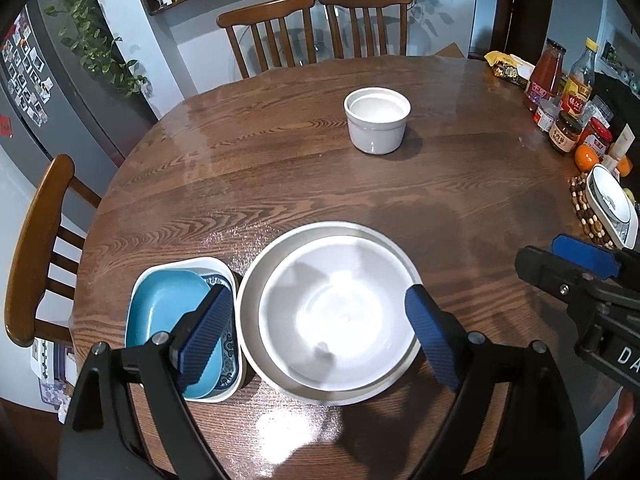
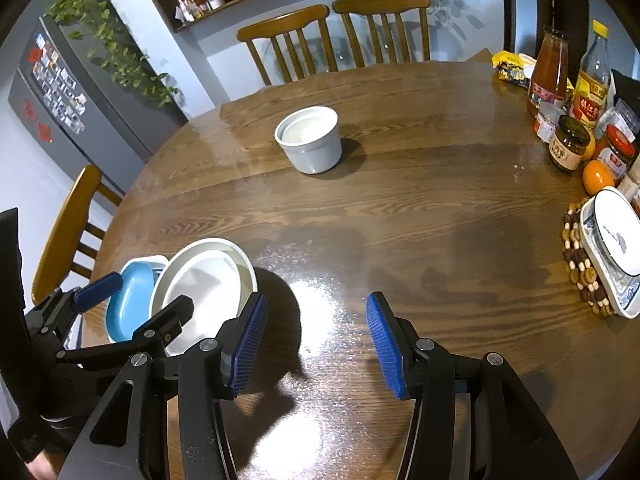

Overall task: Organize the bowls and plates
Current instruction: 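Withdraw both grippers upward away from the nested white bowls, then move both grippers toward the small white ramekin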

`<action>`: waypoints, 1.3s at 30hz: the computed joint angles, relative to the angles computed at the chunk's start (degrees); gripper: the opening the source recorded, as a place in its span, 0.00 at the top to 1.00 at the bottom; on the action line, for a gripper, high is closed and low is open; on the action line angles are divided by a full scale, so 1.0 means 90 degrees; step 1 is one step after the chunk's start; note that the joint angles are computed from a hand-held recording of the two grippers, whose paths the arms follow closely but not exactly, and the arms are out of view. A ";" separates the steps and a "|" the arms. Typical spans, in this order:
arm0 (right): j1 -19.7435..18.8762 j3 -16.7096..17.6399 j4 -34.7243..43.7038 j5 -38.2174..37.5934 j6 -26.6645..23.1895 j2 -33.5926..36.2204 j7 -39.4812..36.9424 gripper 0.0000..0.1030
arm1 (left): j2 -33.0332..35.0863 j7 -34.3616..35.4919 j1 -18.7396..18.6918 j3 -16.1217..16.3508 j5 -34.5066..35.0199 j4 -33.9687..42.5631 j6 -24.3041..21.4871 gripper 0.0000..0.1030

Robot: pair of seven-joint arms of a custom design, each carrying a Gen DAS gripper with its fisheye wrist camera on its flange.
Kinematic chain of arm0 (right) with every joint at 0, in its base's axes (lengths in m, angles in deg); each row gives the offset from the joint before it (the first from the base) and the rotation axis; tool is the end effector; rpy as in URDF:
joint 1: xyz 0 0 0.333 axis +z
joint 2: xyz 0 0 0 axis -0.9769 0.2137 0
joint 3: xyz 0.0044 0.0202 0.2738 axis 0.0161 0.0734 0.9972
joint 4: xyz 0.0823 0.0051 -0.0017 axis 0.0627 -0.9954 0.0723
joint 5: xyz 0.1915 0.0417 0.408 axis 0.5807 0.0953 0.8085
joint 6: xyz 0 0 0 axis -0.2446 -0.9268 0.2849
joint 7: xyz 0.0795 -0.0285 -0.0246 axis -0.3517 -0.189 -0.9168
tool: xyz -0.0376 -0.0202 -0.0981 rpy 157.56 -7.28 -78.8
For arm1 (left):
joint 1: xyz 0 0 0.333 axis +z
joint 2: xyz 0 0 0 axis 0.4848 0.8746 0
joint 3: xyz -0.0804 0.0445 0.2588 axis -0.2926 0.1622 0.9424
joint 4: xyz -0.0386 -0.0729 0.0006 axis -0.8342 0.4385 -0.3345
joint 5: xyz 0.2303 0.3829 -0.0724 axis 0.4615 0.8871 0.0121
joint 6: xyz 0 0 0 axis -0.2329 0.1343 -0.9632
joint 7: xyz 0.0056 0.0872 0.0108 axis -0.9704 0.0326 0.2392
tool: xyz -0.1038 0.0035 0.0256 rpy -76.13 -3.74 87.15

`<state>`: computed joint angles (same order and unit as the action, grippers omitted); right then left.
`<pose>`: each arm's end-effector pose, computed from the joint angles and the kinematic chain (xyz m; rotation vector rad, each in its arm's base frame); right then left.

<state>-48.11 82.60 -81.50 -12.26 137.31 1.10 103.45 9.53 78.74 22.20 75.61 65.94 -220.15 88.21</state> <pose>0.5090 0.4180 0.3867 -1.5794 1.9616 -0.3565 0.5504 -0.2079 0.4104 -1.5040 2.1932 -0.5287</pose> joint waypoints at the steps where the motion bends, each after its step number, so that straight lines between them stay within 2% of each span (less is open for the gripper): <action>1: 0.0008 -0.0007 -0.0015 -0.0061 -0.0029 -0.0041 0.0035 0.49 | -0.0028 -0.0007 -0.0002 -0.0002 0.0004 -0.0005 0.0021 0.15; 30: -0.0172 0.0216 -0.0137 -0.0939 -0.0449 -0.0818 0.0262 0.49 | -0.0623 0.0556 -0.0029 -0.0046 -0.0784 0.0075 0.0583 0.13; 36: -0.0247 0.0252 0.0038 -0.1159 -0.0608 -0.0891 0.0190 0.49 | -0.0592 0.0384 0.0031 -0.0119 -0.0749 0.0311 0.0776 0.06; 39: -0.0290 0.0230 0.0053 -0.1079 -0.0532 -0.0929 0.0043 0.49 | -0.0544 0.0277 0.0088 -0.0184 -0.0594 0.0438 0.0824 0.06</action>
<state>-50.72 84.67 -81.02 -21.97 132.52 -7.26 103.83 4.63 81.24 22.98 73.95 60.60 -216.20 95.63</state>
